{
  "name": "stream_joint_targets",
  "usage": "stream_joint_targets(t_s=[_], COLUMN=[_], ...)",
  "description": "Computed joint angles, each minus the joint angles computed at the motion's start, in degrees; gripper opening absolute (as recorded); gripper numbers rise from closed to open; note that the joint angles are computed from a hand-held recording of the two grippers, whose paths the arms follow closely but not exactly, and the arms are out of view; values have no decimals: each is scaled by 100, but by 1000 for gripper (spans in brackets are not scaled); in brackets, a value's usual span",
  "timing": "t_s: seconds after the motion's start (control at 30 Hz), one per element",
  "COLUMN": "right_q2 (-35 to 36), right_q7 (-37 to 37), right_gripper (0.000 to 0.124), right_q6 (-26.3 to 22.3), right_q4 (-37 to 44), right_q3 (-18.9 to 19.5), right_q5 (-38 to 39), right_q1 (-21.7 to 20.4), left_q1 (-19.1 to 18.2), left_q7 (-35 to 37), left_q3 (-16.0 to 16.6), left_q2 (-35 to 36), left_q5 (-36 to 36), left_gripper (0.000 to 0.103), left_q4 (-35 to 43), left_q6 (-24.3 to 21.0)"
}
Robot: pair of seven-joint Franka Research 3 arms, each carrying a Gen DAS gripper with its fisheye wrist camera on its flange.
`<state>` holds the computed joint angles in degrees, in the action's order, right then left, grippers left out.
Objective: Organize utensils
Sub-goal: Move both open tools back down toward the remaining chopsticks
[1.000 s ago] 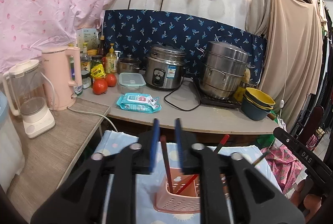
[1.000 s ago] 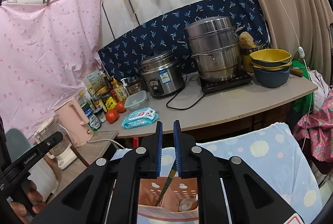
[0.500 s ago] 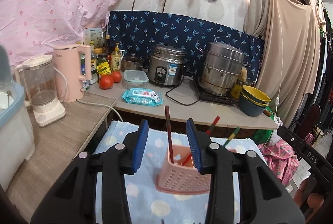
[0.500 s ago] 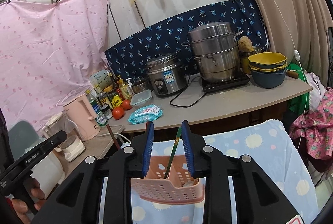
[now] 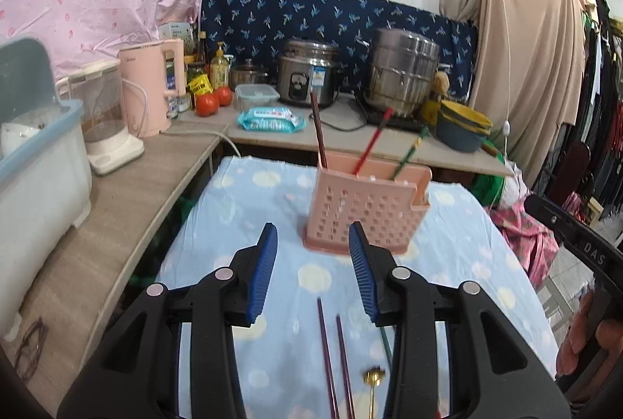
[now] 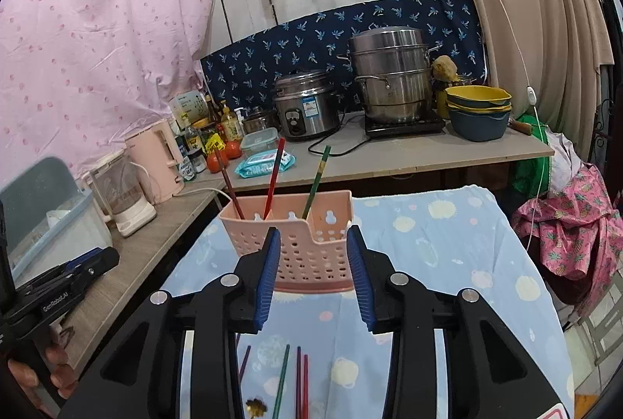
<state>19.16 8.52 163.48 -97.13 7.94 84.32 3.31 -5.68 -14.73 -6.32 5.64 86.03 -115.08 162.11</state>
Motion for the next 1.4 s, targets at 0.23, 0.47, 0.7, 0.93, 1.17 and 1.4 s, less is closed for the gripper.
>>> stream_joint_targets(t_s=[0.23,0.47,0.7,0.93,1.17,1.4], right_q2=[-408,-697,-992,-1139,-1161,-1203], right_q7=[-752,-1051,-1106,-1113,-1050,-1110], right_gripper=[35,35,35,35,35,35], right_q6=[198,270,314,286,352,409], right_q4=[-861,-1732,-2637,-3165,-3456,-3631], right_q3=[-105,-311,-401,-472,-500,-499], right_q5=[535,587,434,487,380,310], right_q1=[86,276,427,500,527,573], left_q1=[-67,-137,-199,-251,-292,-360], left_q7=[-98,-150,-230,-445,-509,-481], left_q3=[-116,-214,-223,-210,-216,-220], left_q2=[-216,-258,-158,-151,-64,-28], left_q5=[-151,-390,-586,-600,-598,-591], left_gripper=[37,40,50,50,50,50], left_q4=[-588,-1099,-1561,-1873,-1924,-1903], left_q6=[70,-2,104,204,338,366])
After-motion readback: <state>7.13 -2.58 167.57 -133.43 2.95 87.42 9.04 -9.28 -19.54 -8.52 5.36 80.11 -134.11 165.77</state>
